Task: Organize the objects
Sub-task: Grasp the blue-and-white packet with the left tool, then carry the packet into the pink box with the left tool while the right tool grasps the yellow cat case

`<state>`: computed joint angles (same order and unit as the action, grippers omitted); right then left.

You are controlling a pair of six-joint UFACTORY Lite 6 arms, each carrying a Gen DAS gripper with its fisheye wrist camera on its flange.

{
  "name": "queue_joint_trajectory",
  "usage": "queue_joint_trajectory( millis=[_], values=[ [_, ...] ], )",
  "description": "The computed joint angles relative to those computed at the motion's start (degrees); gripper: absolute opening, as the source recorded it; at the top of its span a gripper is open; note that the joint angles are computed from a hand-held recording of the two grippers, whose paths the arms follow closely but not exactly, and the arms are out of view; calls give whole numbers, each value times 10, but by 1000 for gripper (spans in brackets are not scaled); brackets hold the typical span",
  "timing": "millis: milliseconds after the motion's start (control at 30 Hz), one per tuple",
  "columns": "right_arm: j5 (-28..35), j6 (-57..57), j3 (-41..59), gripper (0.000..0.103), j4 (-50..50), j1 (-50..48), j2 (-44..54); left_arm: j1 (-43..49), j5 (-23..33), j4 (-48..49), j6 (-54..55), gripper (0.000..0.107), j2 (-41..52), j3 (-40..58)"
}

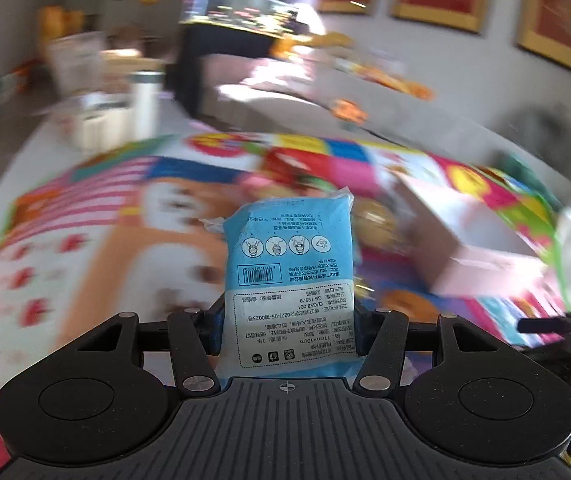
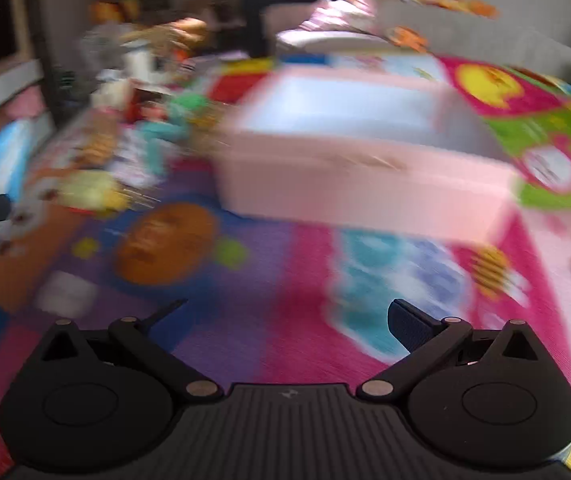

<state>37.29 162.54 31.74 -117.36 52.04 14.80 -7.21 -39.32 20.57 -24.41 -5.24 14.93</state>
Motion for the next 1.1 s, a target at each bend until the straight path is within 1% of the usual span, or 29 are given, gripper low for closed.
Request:
queue_joint_trajectory(
  millis=[100, 167, 200, 233, 267, 300, 333, 400, 500, 533, 567, 600, 633, 700, 767, 833, 867, 933, 967, 1000, 1100],
  values=[
    [45, -60, 100, 103, 2, 45, 64, 73, -5, 48, -45, 59, 1, 7],
    [54, -117, 195, 103, 14, 60, 128, 106, -23, 82, -69, 59, 6, 10],
    [44, -136, 245, 103, 7, 58, 159, 116, -29, 92, -75, 59, 7, 10],
    [34, -150, 291, 100, 6, 56, 189, 126, -36, 103, -79, 59, 7, 8],
    [20, -166, 336, 92, 11, 52, 217, 134, -42, 113, -81, 59, 10, 8],
    [-1, -189, 382, 89, 20, 45, 245, 135, -46, 117, -81, 59, 16, 10],
    [-19, -214, 426, 87, 38, 39, 273, 143, -48, 132, -88, 59, 18, 13],
    [-30, -258, 508, 87, 86, 32, 328, 156, -61, 149, -86, 59, 25, 6],
    [-63, -321, 588, 86, 148, 15, 378, 161, -78, 156, -76, 59, 51, 9],
    [-79, -332, 602, 77, 153, 9, 387, 158, -79, 154, -72, 59, 56, 9],
    [-93, -354, 612, 61, 169, 4, 392, 152, -77, 149, -71, 59, 57, 10],
    [-101, -375, 613, 61, 183, 2, 391, 145, -73, 147, -70, 59, 55, 9],
    [-105, -372, 595, 61, 180, 2, 375, 137, -70, 143, -67, 59, 49, 6],
    [-108, -303, 518, 61, 119, 3, 321, 114, -59, 131, -65, 59, 30, -4],
    [-99, -199, 399, 61, 19, 5, 236, 77, -38, 114, -63, 59, 1, -16],
    [-83, -154, 279, 61, -8, 14, 134, 26, -11, 96, -64, 59, -29, -23],
    [-78, -157, 219, 60, 5, 21, 74, -2, 3, 92, -70, 59, -41, -20],
    [-40, -167, 99, 60, 43, 48, -46, -68, 32, 84, -86, 59, -60, -4],
    [-5, -179, 41, 60, 72, 71, -106, -100, 43, 72, -83, 59, -62, 10],
    [36, -209, -9, 60, 126, 103, -166, -138, 55, 52, -74, 59, -55, 35],
    [154, -296, -122, 60, 270, 203, -336, -234, 84, -19, -34, 59, 18, 152]
  ],
)
